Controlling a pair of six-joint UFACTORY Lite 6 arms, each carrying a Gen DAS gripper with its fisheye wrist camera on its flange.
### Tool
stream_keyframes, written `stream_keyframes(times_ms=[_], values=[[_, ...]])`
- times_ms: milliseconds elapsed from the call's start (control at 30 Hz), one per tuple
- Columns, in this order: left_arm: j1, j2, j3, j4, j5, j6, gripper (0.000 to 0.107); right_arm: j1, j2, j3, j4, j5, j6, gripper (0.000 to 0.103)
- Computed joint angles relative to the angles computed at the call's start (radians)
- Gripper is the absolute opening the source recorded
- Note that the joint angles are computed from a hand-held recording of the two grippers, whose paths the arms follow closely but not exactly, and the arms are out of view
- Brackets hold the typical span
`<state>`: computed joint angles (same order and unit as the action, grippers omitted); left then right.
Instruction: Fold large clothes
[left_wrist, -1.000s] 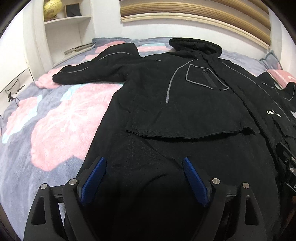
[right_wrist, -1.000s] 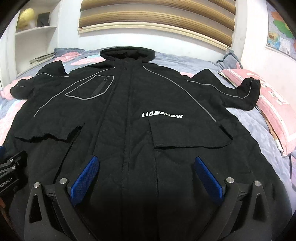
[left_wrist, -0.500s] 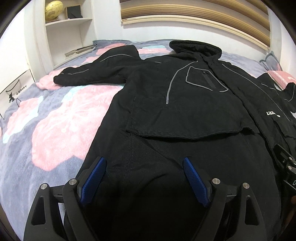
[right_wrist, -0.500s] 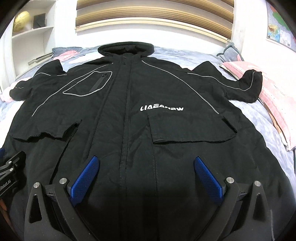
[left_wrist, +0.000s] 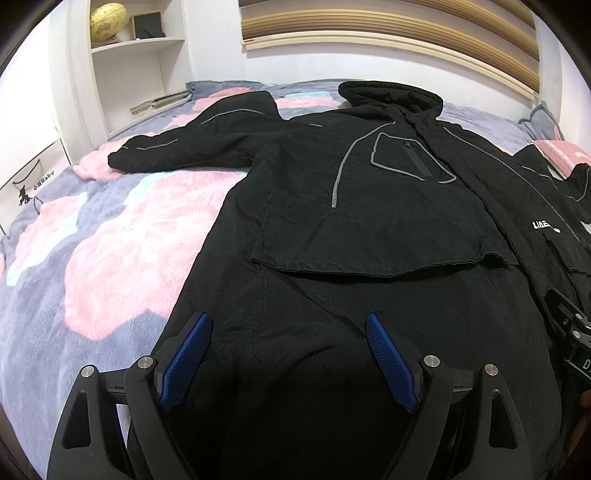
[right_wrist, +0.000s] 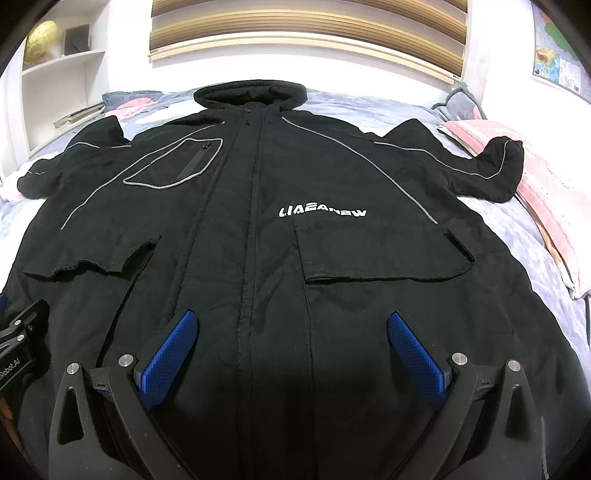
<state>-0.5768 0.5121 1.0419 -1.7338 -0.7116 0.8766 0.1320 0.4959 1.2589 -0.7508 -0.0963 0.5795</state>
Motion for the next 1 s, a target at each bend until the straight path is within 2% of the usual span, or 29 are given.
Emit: stream_keyframes(times_ms=[467,600,667,700,800,867,933,1000], values=[[0.015,-0.029,-0.02,0.011,0.032,0.001,0.086,-0.005,0.002,0.0,-0.064,0.004,0.057,0.103],[0.073,-0.242,-0.155,0.086,0.146,-0.025,0.086,-0.006,0.01,0.011,-0.162,0.009,0.152,0.103],[0.104,-0.394,-0.22,0.106,0.134,0.004,0.086,-0.006,0.012,0.013,-0.182,0.009,0.172,0.103],[0.121,-0.442,-0.229,0.1,0.125,0.043,0.086,-0.007,0.013,0.016,-0.215,0.01,0.205,0.103],[0.248,-0.541,-0.2,0.01,0.137,0.319,0.086,-0.007,0.016,0.021,-0.28,0.01,0.273,0.103],[0.379,-0.567,-0.191,0.01,0.213,0.426,0.087,-0.008,0.018,0.027,-0.315,0.011,0.307,0.103],[0.576,-0.555,-0.173,0.049,0.383,0.506,0.087,-0.007,0.019,0.028,-0.338,0.013,0.331,0.103],[0.785,-0.457,-0.088,0.009,0.559,0.574,0.087,-0.005,0.024,0.037,-0.399,0.018,0.393,0.103]])
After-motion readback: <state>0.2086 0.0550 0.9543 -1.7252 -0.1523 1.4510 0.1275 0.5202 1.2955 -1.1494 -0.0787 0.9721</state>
